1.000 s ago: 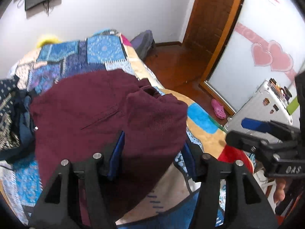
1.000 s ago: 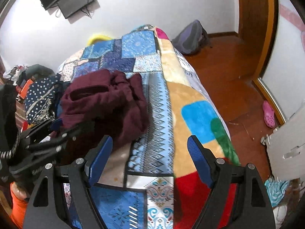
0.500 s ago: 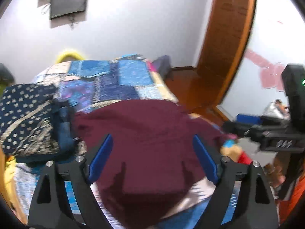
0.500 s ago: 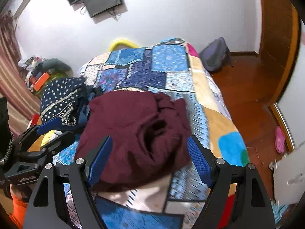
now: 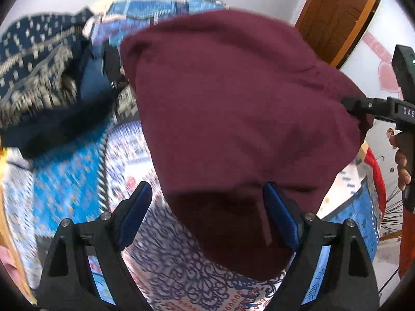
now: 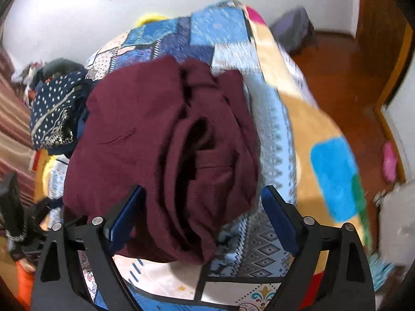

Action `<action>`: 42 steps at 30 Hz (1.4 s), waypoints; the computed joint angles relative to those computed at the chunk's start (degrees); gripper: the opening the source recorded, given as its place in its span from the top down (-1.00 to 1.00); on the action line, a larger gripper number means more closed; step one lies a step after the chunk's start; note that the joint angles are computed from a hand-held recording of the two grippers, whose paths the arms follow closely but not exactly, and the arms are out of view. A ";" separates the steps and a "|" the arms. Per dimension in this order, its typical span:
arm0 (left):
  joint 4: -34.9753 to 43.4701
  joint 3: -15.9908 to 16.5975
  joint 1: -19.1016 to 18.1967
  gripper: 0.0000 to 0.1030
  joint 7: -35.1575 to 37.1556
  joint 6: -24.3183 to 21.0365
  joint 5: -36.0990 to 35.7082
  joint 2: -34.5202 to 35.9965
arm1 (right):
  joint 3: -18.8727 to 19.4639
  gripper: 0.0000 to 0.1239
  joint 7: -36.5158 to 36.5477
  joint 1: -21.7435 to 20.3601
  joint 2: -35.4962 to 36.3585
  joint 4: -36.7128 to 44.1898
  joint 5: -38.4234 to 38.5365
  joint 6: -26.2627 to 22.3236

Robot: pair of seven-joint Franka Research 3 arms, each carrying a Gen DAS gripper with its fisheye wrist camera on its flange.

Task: Fold large clothes

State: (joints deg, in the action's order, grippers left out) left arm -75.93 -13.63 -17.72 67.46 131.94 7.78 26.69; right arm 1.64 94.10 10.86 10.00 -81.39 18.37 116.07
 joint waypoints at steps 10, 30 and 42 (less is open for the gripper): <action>-3.36 1.25 -0.64 -0.71 -3.75 1.74 3.36 -4.16 | 0.25 -0.47 1.19 2.98 -0.07 4.20 -10.29 -1.46; 6.06 -0.77 6.53 -0.71 -9.91 5.30 -7.36 3.98 | -0.66 -0.47 0.09 4.25 13.18 21.33 -13.34 -6.05; 21.30 -4.94 8.38 -0.72 -4.22 0.47 -19.84 16.98 | 2.92 -0.64 -0.02 -5.90 20.62 27.94 9.45 -15.10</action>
